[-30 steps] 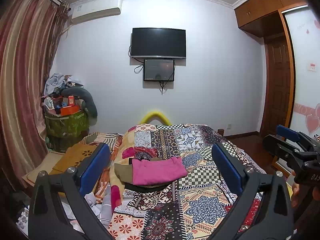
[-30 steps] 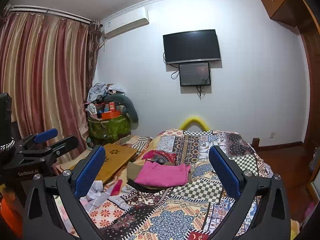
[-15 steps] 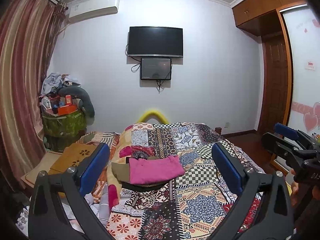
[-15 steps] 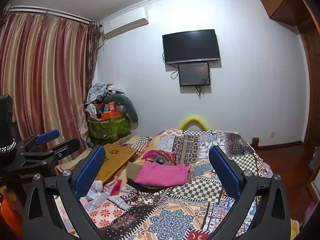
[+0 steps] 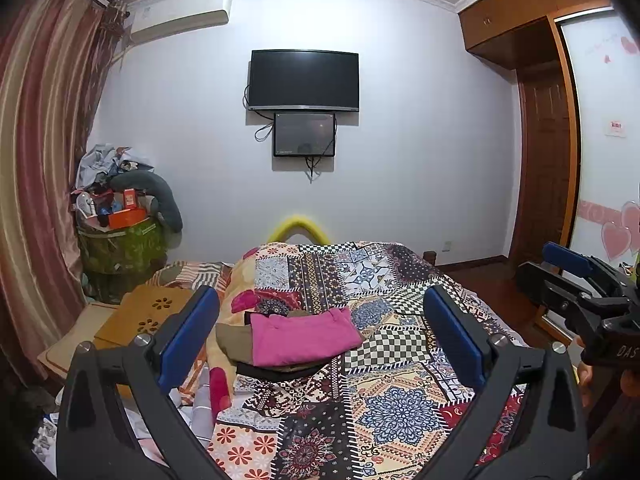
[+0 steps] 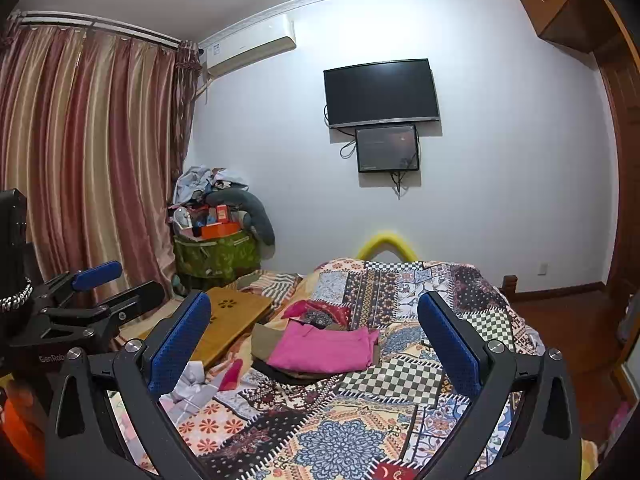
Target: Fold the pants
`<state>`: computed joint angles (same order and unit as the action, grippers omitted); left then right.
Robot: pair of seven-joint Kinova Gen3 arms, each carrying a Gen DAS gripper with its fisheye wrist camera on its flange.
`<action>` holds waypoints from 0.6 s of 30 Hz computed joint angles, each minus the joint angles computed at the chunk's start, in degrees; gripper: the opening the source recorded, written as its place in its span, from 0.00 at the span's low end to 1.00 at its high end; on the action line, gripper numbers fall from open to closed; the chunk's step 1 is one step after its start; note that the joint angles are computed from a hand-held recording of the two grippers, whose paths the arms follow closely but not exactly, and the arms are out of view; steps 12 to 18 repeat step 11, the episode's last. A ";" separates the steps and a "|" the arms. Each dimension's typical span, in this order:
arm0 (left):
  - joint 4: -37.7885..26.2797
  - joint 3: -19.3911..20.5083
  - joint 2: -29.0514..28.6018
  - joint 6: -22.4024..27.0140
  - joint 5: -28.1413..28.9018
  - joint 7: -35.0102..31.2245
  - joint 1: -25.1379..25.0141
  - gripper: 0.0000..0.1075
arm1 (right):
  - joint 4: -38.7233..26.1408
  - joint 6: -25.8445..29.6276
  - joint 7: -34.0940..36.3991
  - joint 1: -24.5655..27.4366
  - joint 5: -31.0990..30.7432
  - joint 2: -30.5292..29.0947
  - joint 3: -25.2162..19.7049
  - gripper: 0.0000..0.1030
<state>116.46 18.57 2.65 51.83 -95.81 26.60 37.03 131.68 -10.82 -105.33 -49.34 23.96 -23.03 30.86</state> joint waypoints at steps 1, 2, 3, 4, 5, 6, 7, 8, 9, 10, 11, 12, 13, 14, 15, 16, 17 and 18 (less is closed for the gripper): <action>0.01 -0.04 -0.01 -0.16 -0.06 0.08 -0.04 0.96 | -0.04 0.01 0.03 0.17 -0.01 0.10 -0.14 1.00; -0.01 -0.09 -0.02 -0.31 -0.09 0.14 -0.11 0.96 | 0.05 -0.09 0.04 0.48 -0.10 0.19 -0.39 1.00; -0.01 -0.14 0.01 -0.43 -0.26 0.22 -0.19 0.96 | 0.08 -0.18 0.03 0.76 -0.15 0.33 -0.59 1.00; -0.02 -0.22 -0.02 -0.80 -0.29 0.28 -0.31 0.96 | 0.07 -0.17 0.01 1.02 -0.14 0.47 -0.81 1.00; -0.04 -0.24 0.02 -0.97 -0.32 0.37 -0.38 0.96 | 0.00 -0.08 -0.07 1.40 -0.25 0.58 -1.29 1.00; -0.07 -0.25 0.10 -1.02 -0.33 0.53 -0.40 0.96 | -0.01 -0.05 -0.17 1.39 -0.16 0.61 -1.29 1.00; -0.06 -0.30 0.17 -1.16 -0.42 0.76 -0.47 0.96 | -0.05 -0.04 -0.30 1.30 -0.10 0.68 -1.23 1.00; -0.13 -0.45 0.18 -1.69 -0.34 0.79 -0.67 0.96 | -0.07 -0.04 -0.43 1.24 -0.03 0.76 -1.15 1.00; -0.37 -0.46 0.37 -1.94 -0.20 0.73 -0.73 0.96 | -0.10 0.03 -0.55 1.13 0.09 0.81 -1.05 1.00; -0.40 -0.59 0.42 -2.38 -0.19 0.84 -0.87 0.96 | -0.21 0.14 -0.68 0.92 0.21 0.94 -0.84 1.00; -0.52 -0.72 0.59 -2.72 -0.13 0.76 -1.02 0.96 | -0.29 0.15 -0.80 0.92 0.21 1.13 -0.83 1.00; -0.52 -0.72 0.59 -2.72 -0.13 0.76 -1.02 0.96 | -0.29 0.15 -0.80 0.92 0.21 1.13 -0.83 1.00; -0.52 -0.72 0.59 -2.72 -0.13 0.76 -1.02 0.96 | -0.29 0.15 -0.80 0.92 0.21 1.13 -0.83 1.00; -0.52 -0.72 0.59 -2.72 -0.13 0.76 -1.02 0.96 | -0.29 0.15 -0.80 0.92 0.21 1.13 -0.83 1.00; -0.52 -0.72 0.59 -2.72 -0.13 0.76 -1.02 0.96 | -0.29 0.15 -0.80 0.92 0.21 1.13 -0.83 1.00; -0.52 -0.72 0.59 -2.72 -0.13 0.76 -1.02 0.96 | -0.29 0.15 -0.80 0.92 0.21 1.13 -0.83 1.00; -0.52 -0.72 0.59 -2.72 -0.13 0.76 -1.02 0.96 | -0.29 0.15 -0.80 0.92 0.21 1.13 -0.83 1.00; -0.52 -0.72 0.59 -2.72 -0.13 0.76 -1.02 0.96 | -0.29 0.15 -0.80 0.92 0.21 1.13 -0.83 1.00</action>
